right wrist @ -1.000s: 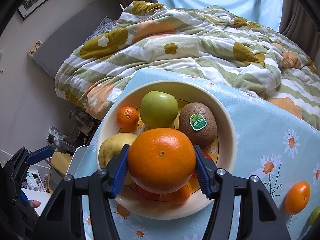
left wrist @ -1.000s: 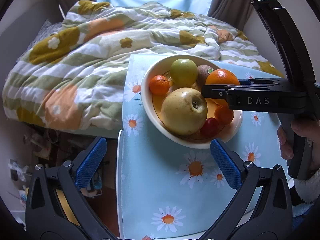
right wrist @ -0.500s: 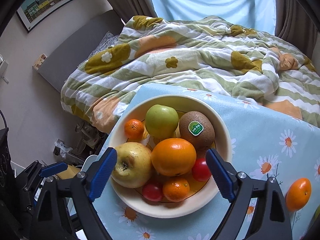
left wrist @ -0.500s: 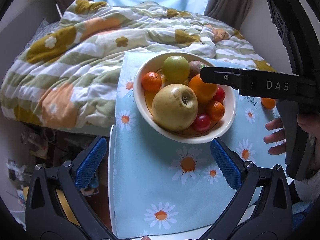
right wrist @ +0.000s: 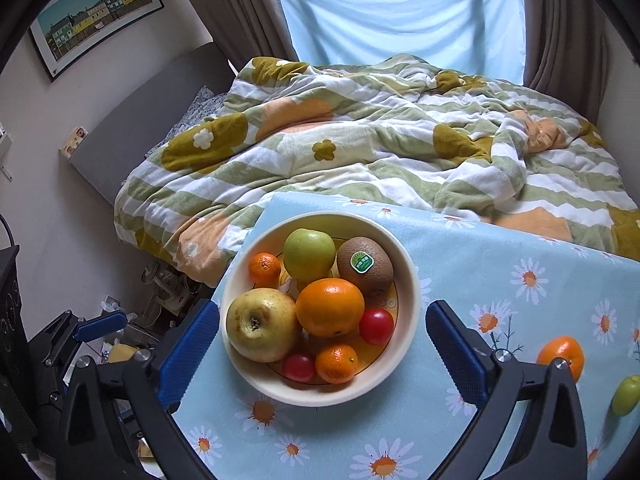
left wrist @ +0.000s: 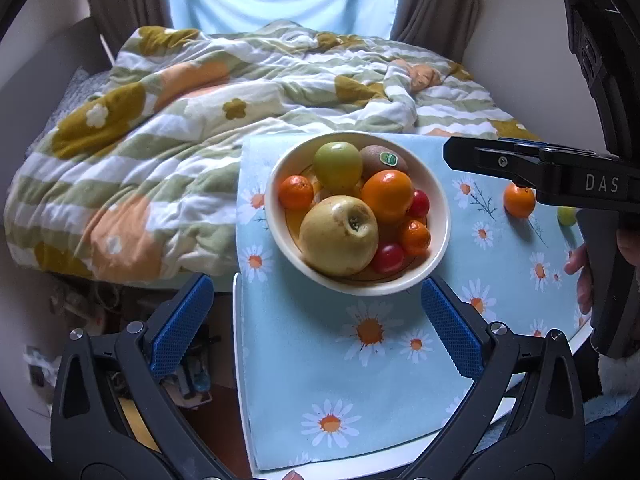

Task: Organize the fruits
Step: 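Lower the large orange into the duck bowl and open the right tool, then grasp the tangerine with the left tool while the right tool grasps the green apple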

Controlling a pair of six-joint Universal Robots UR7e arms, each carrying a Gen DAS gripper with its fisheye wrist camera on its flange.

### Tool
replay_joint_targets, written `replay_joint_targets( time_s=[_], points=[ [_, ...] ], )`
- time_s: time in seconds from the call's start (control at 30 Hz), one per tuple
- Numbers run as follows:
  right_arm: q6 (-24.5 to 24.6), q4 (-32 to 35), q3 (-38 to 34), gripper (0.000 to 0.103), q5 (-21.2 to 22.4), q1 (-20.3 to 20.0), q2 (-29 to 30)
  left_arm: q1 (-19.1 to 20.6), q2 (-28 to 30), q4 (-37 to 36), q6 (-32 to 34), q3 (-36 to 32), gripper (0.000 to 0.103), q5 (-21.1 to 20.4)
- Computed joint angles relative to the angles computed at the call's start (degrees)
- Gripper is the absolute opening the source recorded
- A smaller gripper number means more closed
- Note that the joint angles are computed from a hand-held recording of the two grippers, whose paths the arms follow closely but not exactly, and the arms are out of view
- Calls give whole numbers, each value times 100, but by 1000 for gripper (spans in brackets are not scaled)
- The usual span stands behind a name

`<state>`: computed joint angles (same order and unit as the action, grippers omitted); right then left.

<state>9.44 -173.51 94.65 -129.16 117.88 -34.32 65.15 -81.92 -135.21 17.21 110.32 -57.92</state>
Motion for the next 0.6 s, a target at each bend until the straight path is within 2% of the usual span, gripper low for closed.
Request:
replay_joint_targets(
  time_s=[0.13,0.33,0.5,0.6],
  points=[
    [319,195,111,103,-396,165,-146,-107,32,66,209,-100,103,-27],
    [696,68,541,103,-1002,343,-480,-323,111,-33,457,-108,103,-64],
    [941,-96,1085,103,-1387,394,-944,-565,203,-317,295,69,103,-121],
    [980,-161,1478,103,-1478,363,-1306,-763,284,-463,56,211,103,-72]
  ],
)
